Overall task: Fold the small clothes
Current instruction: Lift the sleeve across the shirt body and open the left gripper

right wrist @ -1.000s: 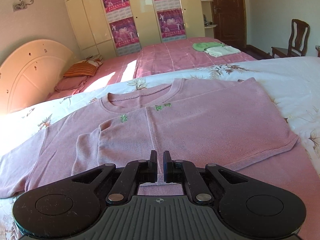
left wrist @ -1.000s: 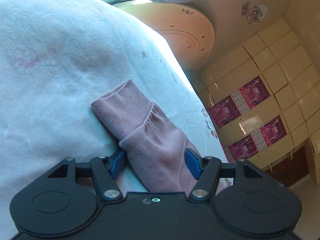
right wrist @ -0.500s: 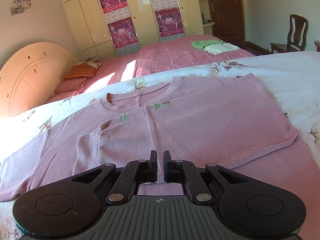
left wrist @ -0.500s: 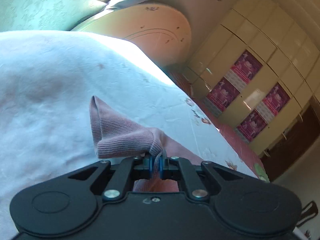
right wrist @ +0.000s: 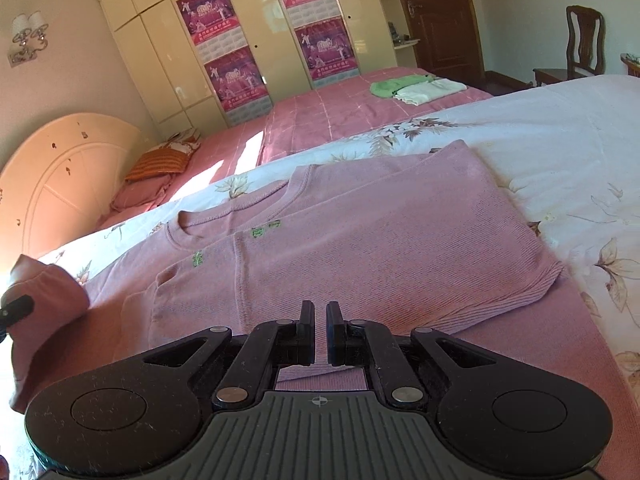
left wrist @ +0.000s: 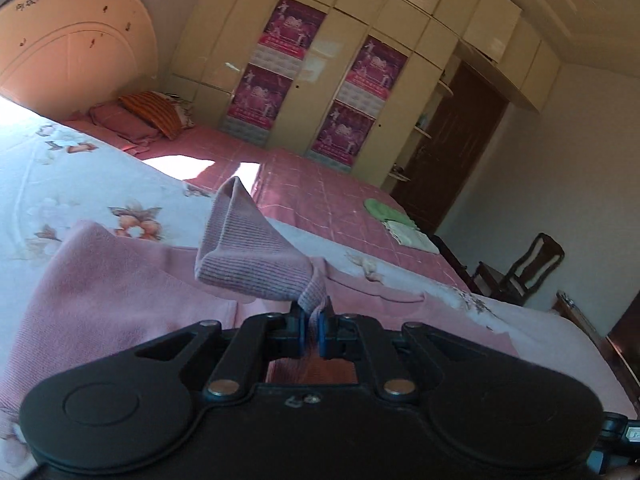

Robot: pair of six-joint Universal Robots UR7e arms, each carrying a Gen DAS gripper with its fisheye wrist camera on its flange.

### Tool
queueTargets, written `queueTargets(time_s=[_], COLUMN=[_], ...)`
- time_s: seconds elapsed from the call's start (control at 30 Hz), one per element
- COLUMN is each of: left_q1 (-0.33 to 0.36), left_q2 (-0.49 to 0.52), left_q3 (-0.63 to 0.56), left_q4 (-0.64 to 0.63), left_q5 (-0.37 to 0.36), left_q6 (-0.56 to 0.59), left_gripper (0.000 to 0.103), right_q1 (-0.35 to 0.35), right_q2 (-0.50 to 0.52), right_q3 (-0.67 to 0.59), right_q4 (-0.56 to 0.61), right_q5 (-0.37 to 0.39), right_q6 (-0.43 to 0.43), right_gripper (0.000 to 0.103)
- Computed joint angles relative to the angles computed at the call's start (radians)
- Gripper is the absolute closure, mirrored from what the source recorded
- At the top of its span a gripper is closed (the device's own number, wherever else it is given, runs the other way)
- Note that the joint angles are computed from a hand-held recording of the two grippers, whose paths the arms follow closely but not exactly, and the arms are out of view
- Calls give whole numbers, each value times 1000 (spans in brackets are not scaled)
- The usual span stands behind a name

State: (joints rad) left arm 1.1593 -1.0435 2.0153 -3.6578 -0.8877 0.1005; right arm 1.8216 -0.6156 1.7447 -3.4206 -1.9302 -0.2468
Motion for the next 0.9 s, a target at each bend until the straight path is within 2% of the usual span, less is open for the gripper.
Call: queueTargets(time_s=[0.1, 0.17, 0.2, 0.23, 0.27, 0.3, 0.33, 0.4, 0.43, 0.5, 0.6, 0.63, 0.67, 0.8, 0.87, 0.9], left_q1=[-14, -6, 1, 5, 9, 3, -5, -31, -44, -59, -83, -86, -85, -56, -35, -23], left_q2=[87, 129, 145, 159, 180, 185, 184, 175, 165, 117, 42, 14, -22, -122, -132, -132], left_q3=[-70, -116, -142, -170, -184, -182, -164, -105, -76, -3, 95, 130, 160, 222, 215, 205], left_q4=[71, 182, 257, 346, 394, 399, 363, 235, 186, 95, -1, -23, -13, 114, 143, 164], left_q5=[-7, -33, -46, -40, -19, -6, 0, 41, 66, 96, 200, 234, 255, 321, 318, 321], left_q6=[43, 43, 24, 1, -4, 10, 34, 74, 85, 92, 89, 81, 53, -58, -53, -48], left_gripper=[98, 97, 91, 76, 68, 59, 45, 29, 29, 30, 38, 41, 42, 43, 45, 48], right_q1=[-16, -28, -34, -38, -42, -45, -46, -49, -49, -52, -61, -61, -61, -50, -43, -33], right_q2=[-26, -44, -52, -59, -65, -69, -72, -74, -70, -62, -57, -51, -44, 3, 32, 46], right_q3=[6, 13, 17, 19, 19, 16, 14, 17, 20, 38, 31, 24, 14, -61, -98, -120], right_q4=[23, 46, 57, 71, 89, 112, 138, 151, 139, 71, 109, 122, 142, 249, 256, 267], right_q5=[30, 60, 76, 88, 101, 110, 128, 157, 168, 210, 296, 308, 317, 264, 240, 215], right_q6=[0, 9, 14, 24, 30, 34, 37, 30, 24, 6, 30, 47, 64, 135, 143, 128], right_gripper=[98, 98, 98, 98, 98, 98, 98, 96, 63, 9, 12, 21, 25, 42, 46, 58])
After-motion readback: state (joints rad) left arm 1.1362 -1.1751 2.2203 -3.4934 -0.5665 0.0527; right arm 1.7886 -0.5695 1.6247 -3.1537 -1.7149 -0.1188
